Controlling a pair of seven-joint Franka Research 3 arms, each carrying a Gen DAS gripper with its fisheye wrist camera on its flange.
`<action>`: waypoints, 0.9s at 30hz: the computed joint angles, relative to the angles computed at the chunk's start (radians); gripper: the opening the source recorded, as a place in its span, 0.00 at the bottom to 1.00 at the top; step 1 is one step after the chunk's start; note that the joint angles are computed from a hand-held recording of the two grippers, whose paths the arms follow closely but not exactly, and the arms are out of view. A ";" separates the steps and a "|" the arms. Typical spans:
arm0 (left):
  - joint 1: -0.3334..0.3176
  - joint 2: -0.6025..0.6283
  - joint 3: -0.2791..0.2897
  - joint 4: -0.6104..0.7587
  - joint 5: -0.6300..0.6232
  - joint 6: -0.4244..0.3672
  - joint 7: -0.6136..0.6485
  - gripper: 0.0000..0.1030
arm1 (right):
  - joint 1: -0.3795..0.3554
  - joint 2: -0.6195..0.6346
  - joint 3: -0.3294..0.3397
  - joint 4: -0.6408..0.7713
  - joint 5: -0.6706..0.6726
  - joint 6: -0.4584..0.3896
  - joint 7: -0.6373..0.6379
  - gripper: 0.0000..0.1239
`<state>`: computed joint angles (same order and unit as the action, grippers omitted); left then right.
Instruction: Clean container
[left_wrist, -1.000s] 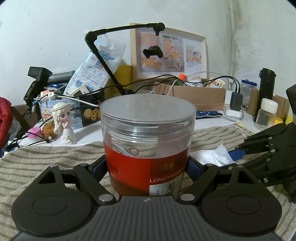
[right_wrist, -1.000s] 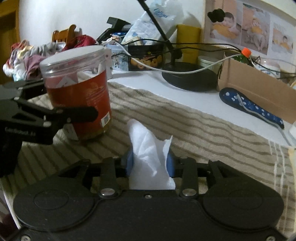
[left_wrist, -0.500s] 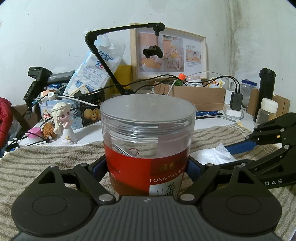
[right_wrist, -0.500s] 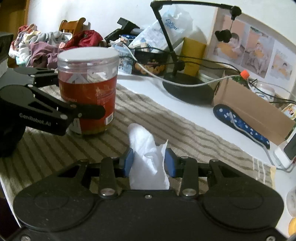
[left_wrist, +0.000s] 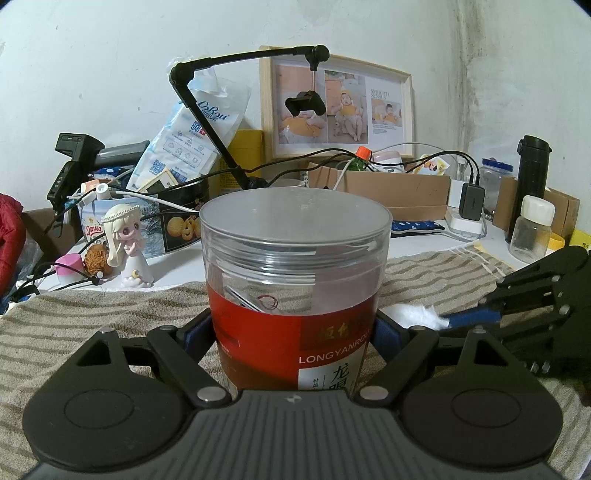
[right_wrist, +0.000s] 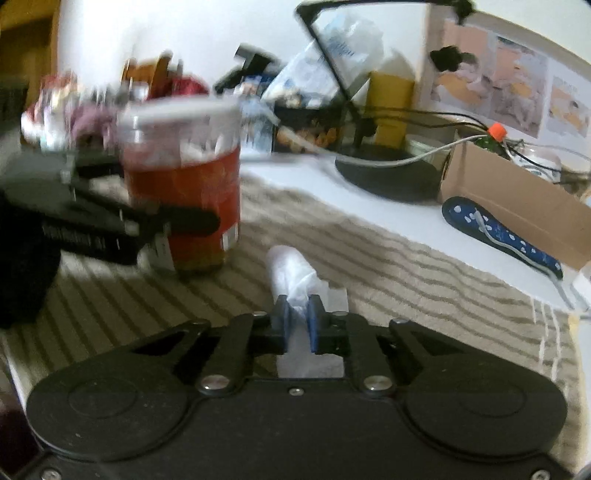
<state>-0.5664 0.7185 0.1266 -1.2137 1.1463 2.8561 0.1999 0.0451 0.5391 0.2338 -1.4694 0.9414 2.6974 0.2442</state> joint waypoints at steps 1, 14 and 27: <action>0.000 0.000 0.000 0.000 0.000 0.001 -0.001 0.84 | -0.026 0.000 0.024 0.008 0.048 -0.023 -0.007 0.07; -0.002 0.001 0.002 0.001 -0.002 0.000 0.000 0.84 | -0.110 -0.032 0.066 0.029 0.554 -0.286 -0.134 0.07; -0.003 0.000 0.002 0.001 0.000 -0.002 0.000 0.84 | -0.090 0.079 0.024 0.117 0.653 -0.386 0.045 0.07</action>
